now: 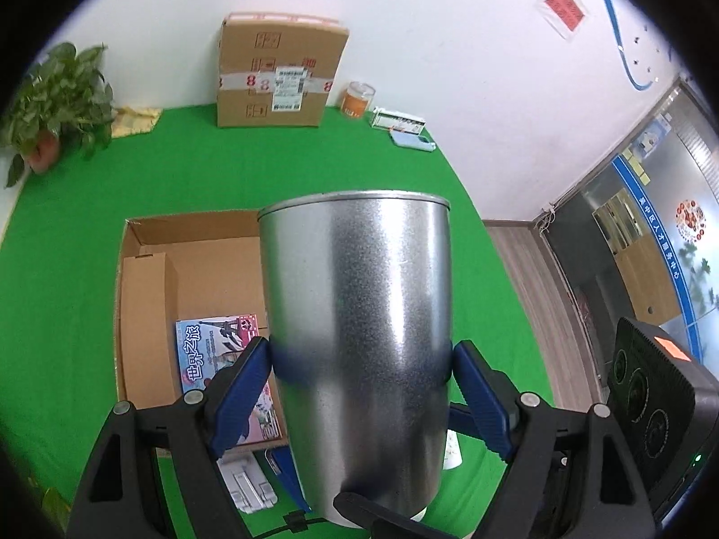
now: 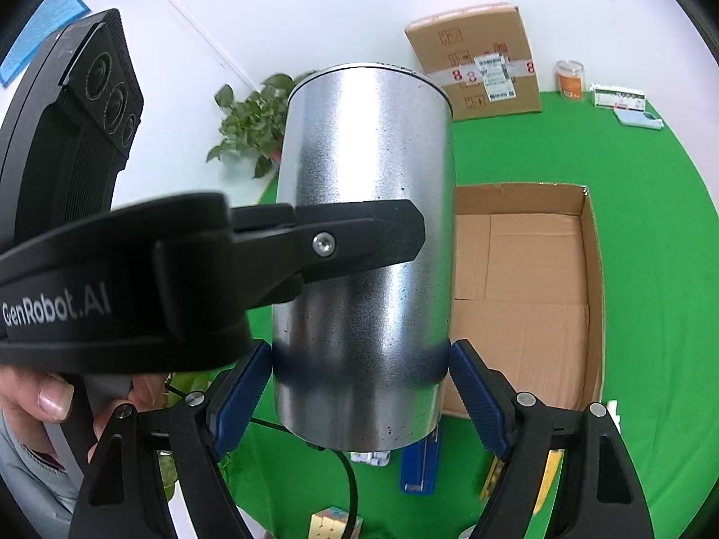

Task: Organize rigid objects
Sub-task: 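Lift the silver cylinder with both grippers and carry it over the box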

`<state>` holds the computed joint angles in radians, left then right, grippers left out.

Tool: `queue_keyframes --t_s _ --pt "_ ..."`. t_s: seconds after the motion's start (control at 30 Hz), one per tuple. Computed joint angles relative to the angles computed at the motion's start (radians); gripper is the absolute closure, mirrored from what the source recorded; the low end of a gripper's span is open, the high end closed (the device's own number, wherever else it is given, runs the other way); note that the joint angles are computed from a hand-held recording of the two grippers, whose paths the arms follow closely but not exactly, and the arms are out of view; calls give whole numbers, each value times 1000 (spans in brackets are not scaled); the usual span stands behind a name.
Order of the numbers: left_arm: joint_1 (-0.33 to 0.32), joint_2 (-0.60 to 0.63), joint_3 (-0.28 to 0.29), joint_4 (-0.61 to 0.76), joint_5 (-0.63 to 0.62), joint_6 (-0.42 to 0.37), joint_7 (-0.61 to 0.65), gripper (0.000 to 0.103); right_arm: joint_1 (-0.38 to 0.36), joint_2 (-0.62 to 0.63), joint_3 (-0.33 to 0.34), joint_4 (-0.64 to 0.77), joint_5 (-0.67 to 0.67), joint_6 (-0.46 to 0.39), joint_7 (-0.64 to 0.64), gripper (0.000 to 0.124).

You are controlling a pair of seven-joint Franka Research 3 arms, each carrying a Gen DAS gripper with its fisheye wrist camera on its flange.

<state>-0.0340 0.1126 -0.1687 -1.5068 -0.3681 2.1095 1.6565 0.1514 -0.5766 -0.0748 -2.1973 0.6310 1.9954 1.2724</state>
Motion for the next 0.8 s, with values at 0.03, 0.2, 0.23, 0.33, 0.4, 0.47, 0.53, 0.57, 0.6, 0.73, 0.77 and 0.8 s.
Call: queue_keyframes --t_s 0.03,0.2,0.23,0.33,0.4,0.47,0.53,0.57,0.6,0.73,0.77,0.8 --pt "2 27 1 27 -2 -17 1 21 1 9 5 4 -3 -3 7 45" --pt "21 146 -13 130 0 -90 -4 21 13 120 32 25 -6 5 48 45" --pt "27 172 -17 146 -1 -104 -3 21 15 129 35 18 -3 9 54 45" --pt "40 243 -30 191 0 -143 -12 21 20 168 32 -8 18 20 57 45" --pt "46 298 -41 228 1 -177 -17 21 27 195 23 -31 27 36 60 45" --pt "49 341 -52 258 5 -202 -24 21 8 170 24 -92 25 23 50 45" --pt "53 380 -62 275 4 -223 -31 21 3 171 28 -111 16 10 63 45" --pt "55 394 -67 278 1 -231 -34 21 1 181 29 -121 10 8 64 45" --pt "58 408 -71 279 -3 -238 -37 21 0 186 31 -130 6 8 62 45" --pt "60 436 -77 257 2 -247 -54 21 -2 221 30 -157 6 -11 52 45" --pt "61 440 -77 245 2 -246 -60 21 0 230 32 -169 10 -13 47 45" --pt "63 445 -78 242 1 -250 -67 21 0 240 34 -173 12 -11 41 45"
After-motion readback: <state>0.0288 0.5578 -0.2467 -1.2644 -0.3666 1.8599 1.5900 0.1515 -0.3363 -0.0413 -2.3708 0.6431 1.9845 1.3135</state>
